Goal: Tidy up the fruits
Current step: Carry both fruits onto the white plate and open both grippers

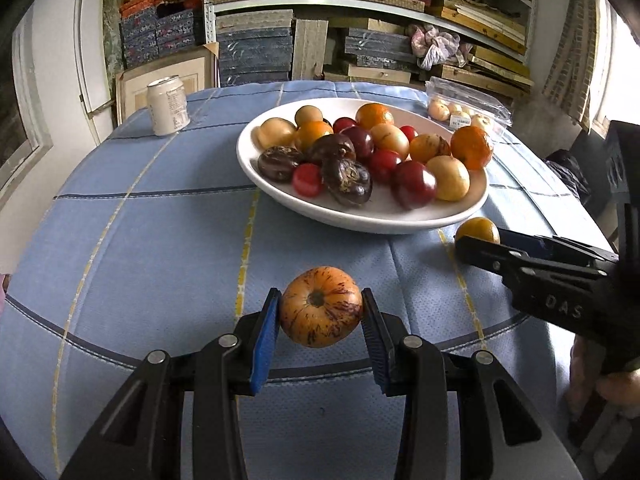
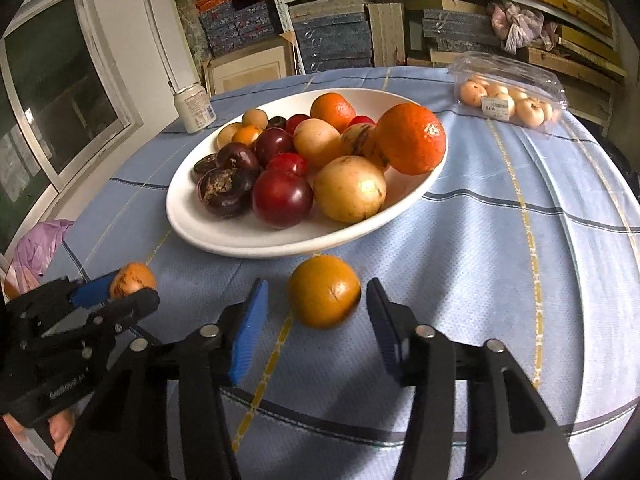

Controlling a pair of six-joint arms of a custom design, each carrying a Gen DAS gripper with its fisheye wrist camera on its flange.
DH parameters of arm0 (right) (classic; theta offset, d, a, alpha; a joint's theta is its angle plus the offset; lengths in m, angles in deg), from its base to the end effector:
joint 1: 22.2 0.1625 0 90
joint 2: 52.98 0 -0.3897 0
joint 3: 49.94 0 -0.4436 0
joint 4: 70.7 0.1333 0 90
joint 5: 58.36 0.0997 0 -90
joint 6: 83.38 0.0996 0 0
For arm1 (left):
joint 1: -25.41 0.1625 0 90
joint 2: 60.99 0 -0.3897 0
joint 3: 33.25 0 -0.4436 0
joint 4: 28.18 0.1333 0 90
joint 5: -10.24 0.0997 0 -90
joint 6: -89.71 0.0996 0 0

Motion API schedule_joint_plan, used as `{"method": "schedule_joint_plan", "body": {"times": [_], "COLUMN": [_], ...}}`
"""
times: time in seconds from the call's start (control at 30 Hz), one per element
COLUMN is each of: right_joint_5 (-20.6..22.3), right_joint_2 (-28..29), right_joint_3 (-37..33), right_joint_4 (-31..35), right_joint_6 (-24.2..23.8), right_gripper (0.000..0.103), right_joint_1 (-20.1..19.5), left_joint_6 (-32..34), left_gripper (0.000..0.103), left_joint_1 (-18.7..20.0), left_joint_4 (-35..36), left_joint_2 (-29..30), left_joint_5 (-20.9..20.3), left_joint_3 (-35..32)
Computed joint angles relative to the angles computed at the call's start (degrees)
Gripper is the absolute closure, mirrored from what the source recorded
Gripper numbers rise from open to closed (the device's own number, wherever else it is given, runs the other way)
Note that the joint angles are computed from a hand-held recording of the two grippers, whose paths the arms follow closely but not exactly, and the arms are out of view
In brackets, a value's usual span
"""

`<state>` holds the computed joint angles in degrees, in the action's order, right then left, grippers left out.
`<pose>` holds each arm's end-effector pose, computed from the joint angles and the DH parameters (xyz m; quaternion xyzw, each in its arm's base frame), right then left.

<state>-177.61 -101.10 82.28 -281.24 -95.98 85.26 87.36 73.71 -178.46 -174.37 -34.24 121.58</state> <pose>0.2120 -0.3920 0.0007 0.1621 -0.9081 0.3124 0.2268 -0.0435 -0.3560 0.1927 0.2467 0.8779 -0.2830 0.2972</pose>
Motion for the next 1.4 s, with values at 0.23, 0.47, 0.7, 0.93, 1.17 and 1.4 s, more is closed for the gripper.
{"method": "schedule_joint_plan", "body": {"times": [0.23, 0.47, 0.7, 0.93, 1.17, 1.4], "right_joint_5": [2.5, 2.4, 3.4, -0.1, -0.8, -2.2], "right_joint_2": [-1.0, -1.0, -1.7, -9.5, -10.7, -2.0], "right_joint_3": [1.6, 5.8, 10.2, 9.5, 2.0, -9.3], "right_joint_4": [-0.8, -6.5, -13.9, -11.8, -6.4, 1.9], "right_joint_6": [1.8, 2.4, 4.6, 3.0, -0.8, -1.9], "right_gripper": [0.066, 0.066, 0.066, 0.066, 0.066, 0.066], "right_joint_1": [-0.9, 3.1, 7.3, 12.9, 10.2, 3.6], "left_joint_6": [0.4, 0.2, -1.5, 1.0, 11.2, 14.5], "left_gripper": [0.063, 0.063, 0.063, 0.063, 0.063, 0.063], "left_joint_1": [-0.6, -3.1, -6.6, -10.2, -8.2, 0.3], "left_joint_4": [-0.8, -0.3, 2.5, -0.7, -18.0, -25.0], "left_joint_2": [-0.3, -3.8, -8.5, -6.3, 10.7, 26.6], "left_joint_5": [1.1, 3.4, 5.3, 8.0, 8.4, 3.7], "left_joint_3": [0.4, 2.5, 4.3, 1.9, -5.7, -15.3]}}
